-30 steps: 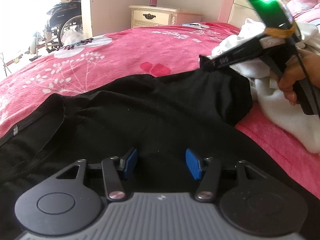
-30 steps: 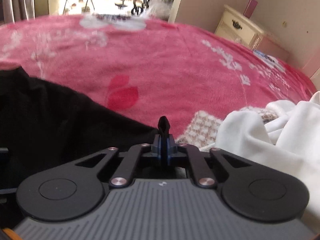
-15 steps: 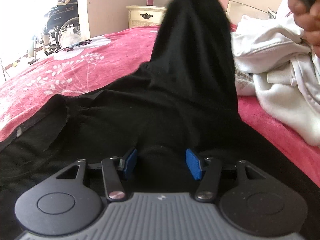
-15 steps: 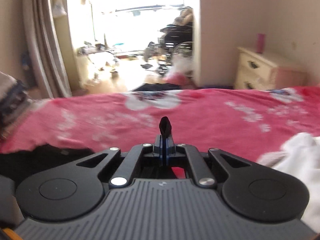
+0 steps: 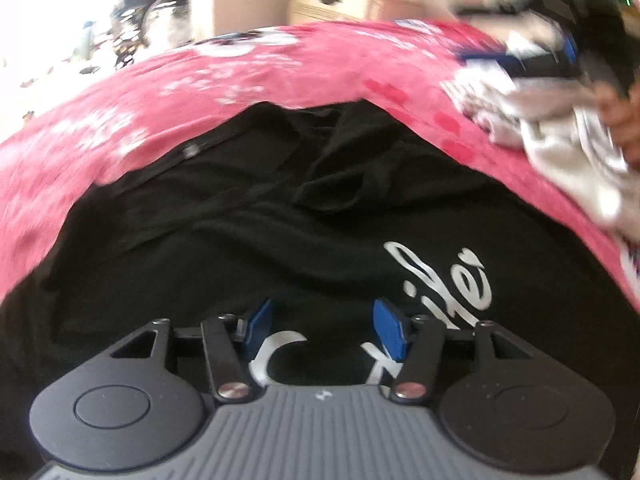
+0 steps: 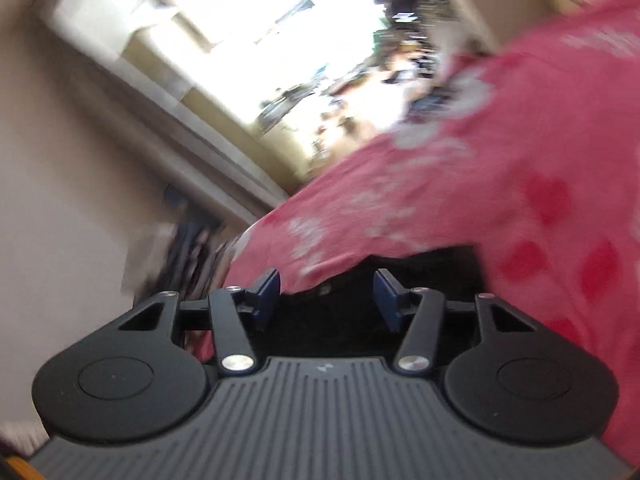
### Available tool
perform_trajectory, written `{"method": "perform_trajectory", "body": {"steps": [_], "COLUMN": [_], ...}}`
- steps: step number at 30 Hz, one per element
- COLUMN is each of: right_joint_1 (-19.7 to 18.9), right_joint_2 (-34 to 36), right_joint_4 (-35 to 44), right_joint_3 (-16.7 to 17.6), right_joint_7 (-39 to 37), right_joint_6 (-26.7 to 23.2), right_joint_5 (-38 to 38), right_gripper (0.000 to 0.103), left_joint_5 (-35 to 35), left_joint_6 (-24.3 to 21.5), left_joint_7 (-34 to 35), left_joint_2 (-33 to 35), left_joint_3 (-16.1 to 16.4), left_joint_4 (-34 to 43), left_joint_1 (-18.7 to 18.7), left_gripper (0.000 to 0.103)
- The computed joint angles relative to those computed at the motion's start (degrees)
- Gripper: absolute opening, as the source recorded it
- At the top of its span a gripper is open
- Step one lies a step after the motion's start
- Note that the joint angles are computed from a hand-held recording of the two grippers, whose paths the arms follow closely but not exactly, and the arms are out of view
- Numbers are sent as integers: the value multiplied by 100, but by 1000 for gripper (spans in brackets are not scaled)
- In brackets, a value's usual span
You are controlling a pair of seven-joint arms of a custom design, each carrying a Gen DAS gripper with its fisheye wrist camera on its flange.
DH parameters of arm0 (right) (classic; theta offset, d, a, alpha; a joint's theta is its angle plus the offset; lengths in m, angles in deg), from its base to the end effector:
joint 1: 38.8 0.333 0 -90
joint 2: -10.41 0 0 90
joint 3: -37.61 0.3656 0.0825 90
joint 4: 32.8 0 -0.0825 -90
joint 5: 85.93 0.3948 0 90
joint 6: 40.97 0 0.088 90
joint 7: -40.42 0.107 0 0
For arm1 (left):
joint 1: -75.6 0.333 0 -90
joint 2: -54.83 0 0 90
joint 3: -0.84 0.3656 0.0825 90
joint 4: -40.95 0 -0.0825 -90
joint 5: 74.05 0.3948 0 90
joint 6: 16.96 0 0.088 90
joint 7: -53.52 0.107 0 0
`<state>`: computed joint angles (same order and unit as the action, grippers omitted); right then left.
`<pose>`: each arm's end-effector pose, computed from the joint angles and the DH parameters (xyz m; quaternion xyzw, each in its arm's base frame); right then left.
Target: Fold clothes
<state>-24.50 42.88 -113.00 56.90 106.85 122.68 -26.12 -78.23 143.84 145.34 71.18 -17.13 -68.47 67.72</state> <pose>0.7155 0.3338 0.5063 -0.5862 0.6086 0.0731 0.5297 0.6240 -0.2764 0.4678 -0.5322 0.7871 -0.2900 0.1149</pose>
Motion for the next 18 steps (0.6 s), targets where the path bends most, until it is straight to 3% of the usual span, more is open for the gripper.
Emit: {"method": "perform_trajectory", "body": {"steps": [5,8,13,15,18], "right_joint_1": [193,398,857,934,933], "right_joint_2": [-11,288,846,962,1002], "right_joint_4": [-354,-1,826,970,940], "right_joint_3": [-358,-520,-1073,-1179,-1143], "right_joint_7": [1028,1253,1911,2061,2048], "right_joint_6": [-199,-364,-961,-1156,-1118], "right_joint_5": [-380,-1032,-2592,-3038,-3391], "right_gripper": [52,52,48,40,18], "left_joint_5": [6,291,641,752,885], "left_joint_6": [329,470,556,532,500], "left_joint_7": [-394,-708,-964,-1054,-1221], "left_joint_2": [176,310,444,479,521], "left_joint_3": [71,159,149,158,200], "left_joint_4": [143,299,435,473,512], "left_joint_1": [-60,-187,-251,-275,-315], "left_gripper": [58,57,57,57,57]}}
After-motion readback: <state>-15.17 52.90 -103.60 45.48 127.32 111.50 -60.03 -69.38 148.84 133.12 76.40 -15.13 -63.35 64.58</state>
